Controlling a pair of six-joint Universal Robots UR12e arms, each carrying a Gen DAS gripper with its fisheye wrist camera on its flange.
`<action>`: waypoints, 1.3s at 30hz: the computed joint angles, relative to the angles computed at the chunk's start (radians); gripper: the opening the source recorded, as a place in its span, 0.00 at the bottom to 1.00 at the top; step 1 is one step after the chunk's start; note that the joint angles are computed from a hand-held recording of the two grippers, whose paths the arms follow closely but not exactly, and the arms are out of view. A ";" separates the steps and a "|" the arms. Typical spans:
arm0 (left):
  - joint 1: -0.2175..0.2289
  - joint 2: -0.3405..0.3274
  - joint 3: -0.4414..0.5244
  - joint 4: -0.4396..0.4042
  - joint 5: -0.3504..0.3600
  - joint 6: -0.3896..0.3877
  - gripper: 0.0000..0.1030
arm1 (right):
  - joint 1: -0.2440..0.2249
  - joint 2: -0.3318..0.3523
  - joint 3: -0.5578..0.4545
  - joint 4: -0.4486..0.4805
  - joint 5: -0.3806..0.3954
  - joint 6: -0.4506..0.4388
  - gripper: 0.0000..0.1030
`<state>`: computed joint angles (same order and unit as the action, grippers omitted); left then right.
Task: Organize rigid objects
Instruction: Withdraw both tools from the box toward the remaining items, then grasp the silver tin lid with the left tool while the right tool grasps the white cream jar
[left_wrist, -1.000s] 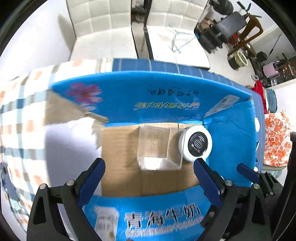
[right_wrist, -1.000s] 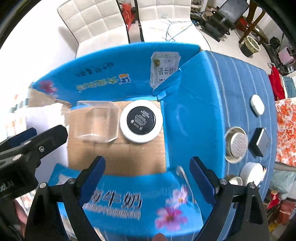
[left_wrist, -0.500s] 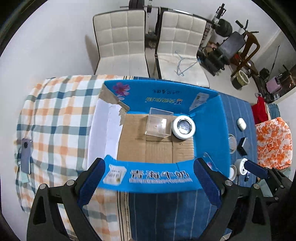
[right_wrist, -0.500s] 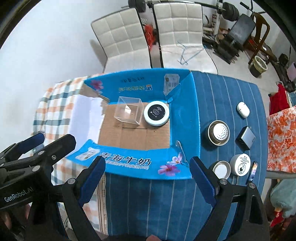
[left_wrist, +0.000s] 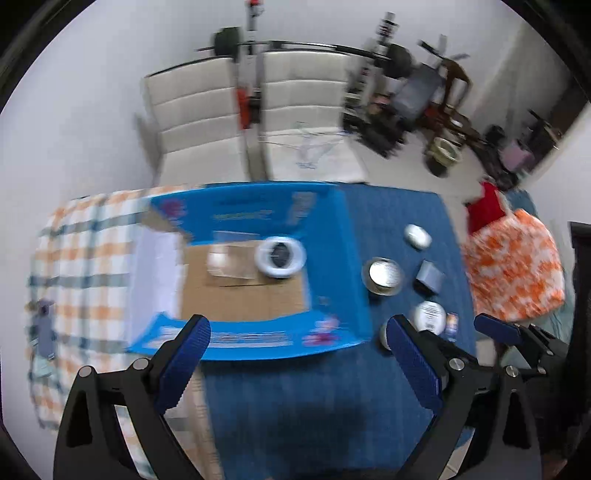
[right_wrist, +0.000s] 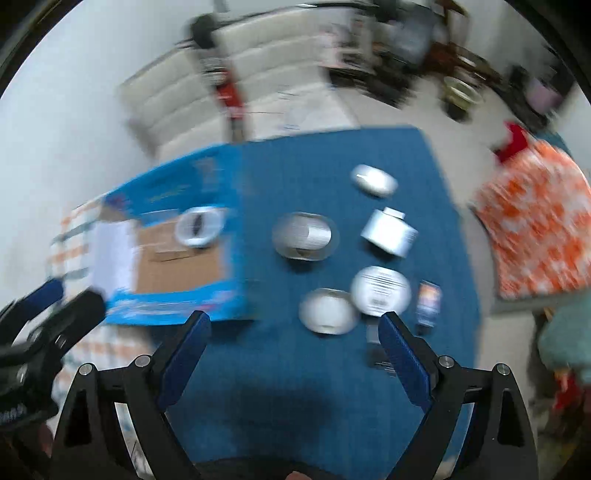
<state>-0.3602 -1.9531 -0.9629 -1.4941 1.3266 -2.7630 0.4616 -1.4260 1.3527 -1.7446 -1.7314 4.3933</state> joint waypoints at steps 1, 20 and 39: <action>-0.021 0.002 -0.015 -0.003 -0.003 0.012 0.95 | -0.007 -0.021 0.035 0.013 -0.002 0.023 0.91; -0.186 -0.007 -0.218 0.113 0.218 -0.064 0.95 | -0.159 -0.032 0.386 -0.204 0.265 -0.084 0.70; -0.229 -0.113 -0.179 -0.081 0.197 -0.173 0.95 | -0.229 -0.093 0.481 -0.225 0.361 -0.149 0.74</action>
<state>-0.5894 -2.0659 -1.1417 -1.5750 1.5234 -2.9364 0.2322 -1.5194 1.8335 -1.9701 -1.3701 4.2443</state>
